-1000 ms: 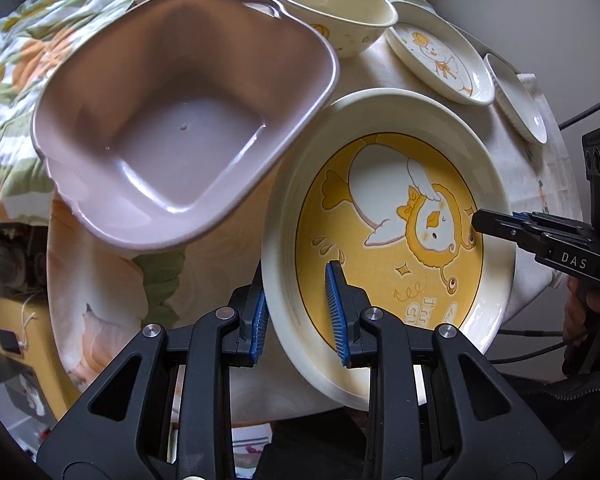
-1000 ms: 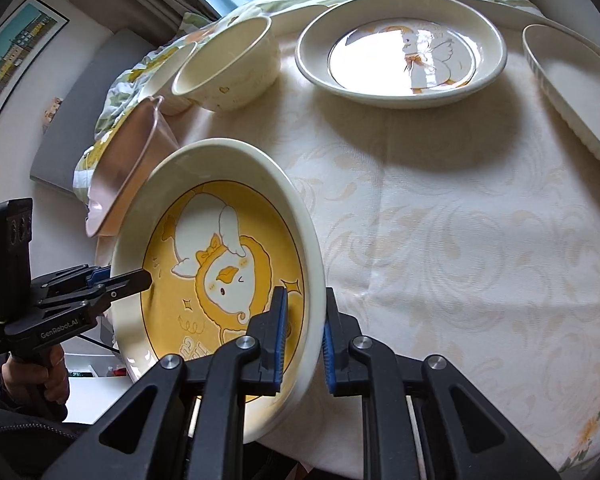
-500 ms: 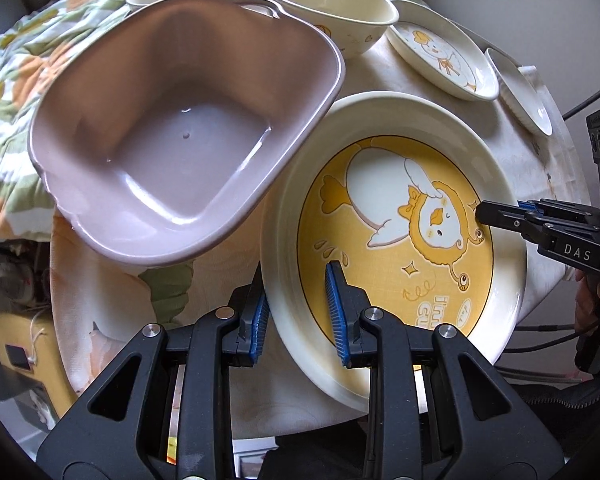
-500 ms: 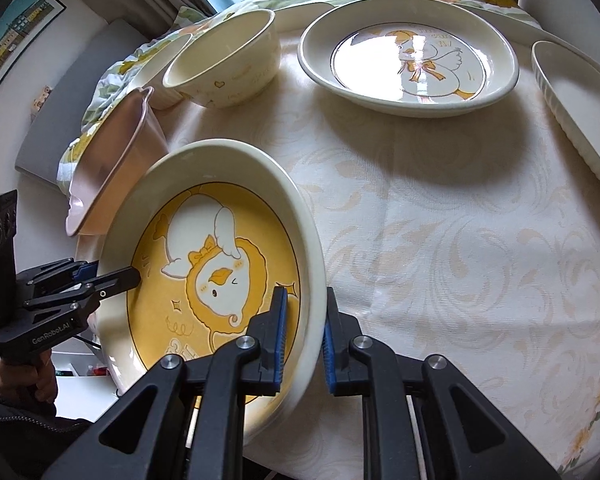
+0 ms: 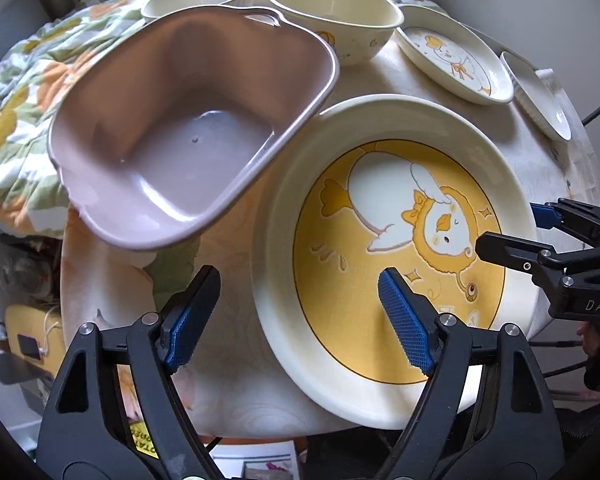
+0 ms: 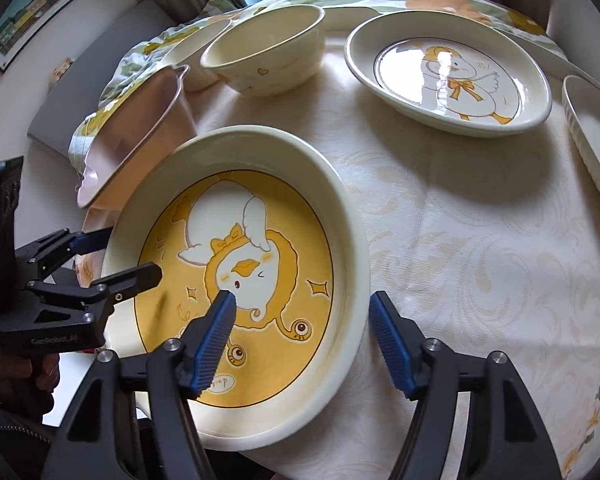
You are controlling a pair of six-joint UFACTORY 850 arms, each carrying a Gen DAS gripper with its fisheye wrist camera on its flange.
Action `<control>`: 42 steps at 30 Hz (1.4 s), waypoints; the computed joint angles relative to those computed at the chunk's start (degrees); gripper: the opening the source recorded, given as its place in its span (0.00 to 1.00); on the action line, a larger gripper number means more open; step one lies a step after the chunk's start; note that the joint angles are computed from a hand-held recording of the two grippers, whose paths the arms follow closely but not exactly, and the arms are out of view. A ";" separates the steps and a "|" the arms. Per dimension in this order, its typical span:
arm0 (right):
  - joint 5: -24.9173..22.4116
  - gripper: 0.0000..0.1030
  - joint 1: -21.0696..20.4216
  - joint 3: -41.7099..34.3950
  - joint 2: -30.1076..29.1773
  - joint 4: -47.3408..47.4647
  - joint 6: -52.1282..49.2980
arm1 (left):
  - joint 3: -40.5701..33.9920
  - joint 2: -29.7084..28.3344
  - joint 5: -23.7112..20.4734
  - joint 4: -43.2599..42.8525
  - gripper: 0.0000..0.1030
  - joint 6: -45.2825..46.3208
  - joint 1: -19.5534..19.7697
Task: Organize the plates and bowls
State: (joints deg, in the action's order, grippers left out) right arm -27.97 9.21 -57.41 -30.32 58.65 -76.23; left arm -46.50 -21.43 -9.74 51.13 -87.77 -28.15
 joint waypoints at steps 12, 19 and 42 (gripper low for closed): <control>-7.65 0.82 -12.36 6.14 10.15 2.44 -7.97 | -2.04 6.70 -14.25 2.58 0.78 -12.22 -10.76; -12.37 0.99 -22.61 8.50 15.53 9.02 -18.52 | -11.16 4.82 -23.01 12.79 0.98 -19.45 -16.20; -4.08 0.99 -26.52 -10.90 0.99 8.93 9.42 | -87.48 -44.76 -29.16 -62.13 0.98 82.86 -2.42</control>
State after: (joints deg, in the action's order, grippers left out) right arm -32.05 -17.31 -68.31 -29.32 67.58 -66.81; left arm -133.98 -66.19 -38.90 -11.00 -4.91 -30.57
